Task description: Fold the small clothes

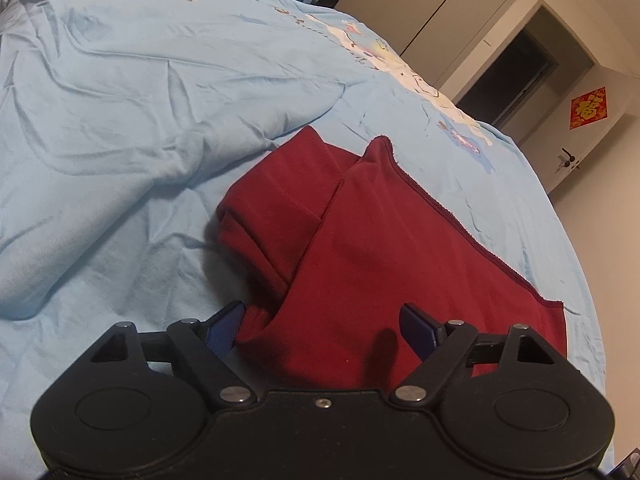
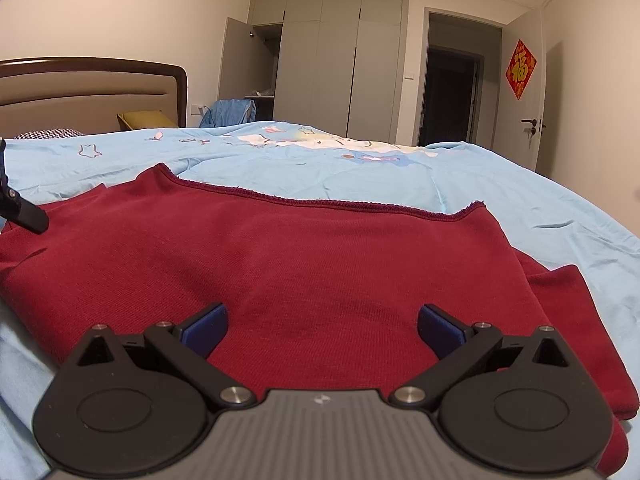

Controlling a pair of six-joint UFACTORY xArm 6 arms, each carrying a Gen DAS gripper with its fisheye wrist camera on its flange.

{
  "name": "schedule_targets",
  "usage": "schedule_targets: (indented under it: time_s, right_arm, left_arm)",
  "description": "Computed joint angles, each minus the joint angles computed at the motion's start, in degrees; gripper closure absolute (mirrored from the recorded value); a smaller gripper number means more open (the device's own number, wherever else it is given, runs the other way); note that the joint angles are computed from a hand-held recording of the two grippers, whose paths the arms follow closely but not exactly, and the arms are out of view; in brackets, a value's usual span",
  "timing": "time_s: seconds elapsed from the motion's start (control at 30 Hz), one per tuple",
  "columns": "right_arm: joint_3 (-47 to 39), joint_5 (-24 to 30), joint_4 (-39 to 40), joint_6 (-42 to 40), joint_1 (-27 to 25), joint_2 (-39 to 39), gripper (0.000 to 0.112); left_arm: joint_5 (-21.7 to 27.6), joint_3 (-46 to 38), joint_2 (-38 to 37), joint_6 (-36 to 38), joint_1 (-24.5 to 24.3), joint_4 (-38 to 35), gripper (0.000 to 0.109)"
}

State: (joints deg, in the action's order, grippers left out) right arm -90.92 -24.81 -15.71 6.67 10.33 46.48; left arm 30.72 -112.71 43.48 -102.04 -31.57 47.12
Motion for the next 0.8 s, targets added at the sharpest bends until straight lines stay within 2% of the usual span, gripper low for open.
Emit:
schedule_targets:
  time_s: [0.13, 0.37, 0.5, 0.7, 0.8]
  right_arm:
    - [-1.0, 2.0, -2.1, 2.5, -0.2, 0.0, 0.01]
    - [-2.0, 3.0, -3.2, 4.2, -0.2, 0.3, 0.01]
    - [-2.0, 3.2, -3.1, 4.3, 0.0, 0.4, 0.01]
    - [-2.5, 4.7, -4.0, 5.4, -0.1, 0.2, 0.01]
    - [-3.0, 6.1, -5.6, 7.0, -0.2, -0.1, 0.01]
  left_arm:
    - [0.7, -0.9, 0.6, -0.8, -0.1, 0.3, 0.027]
    - [5.5, -3.0, 1.1, -0.1, -0.4, -0.7, 0.058]
    - [5.6, -2.1, 0.4, -1.1, -0.3, -0.2, 0.069]
    - [7.2, -2.7, 0.0, -0.1, -0.9, 0.6, 0.077]
    - [7.7, -3.4, 0.2, 0.3, -1.2, 0.7, 0.076]
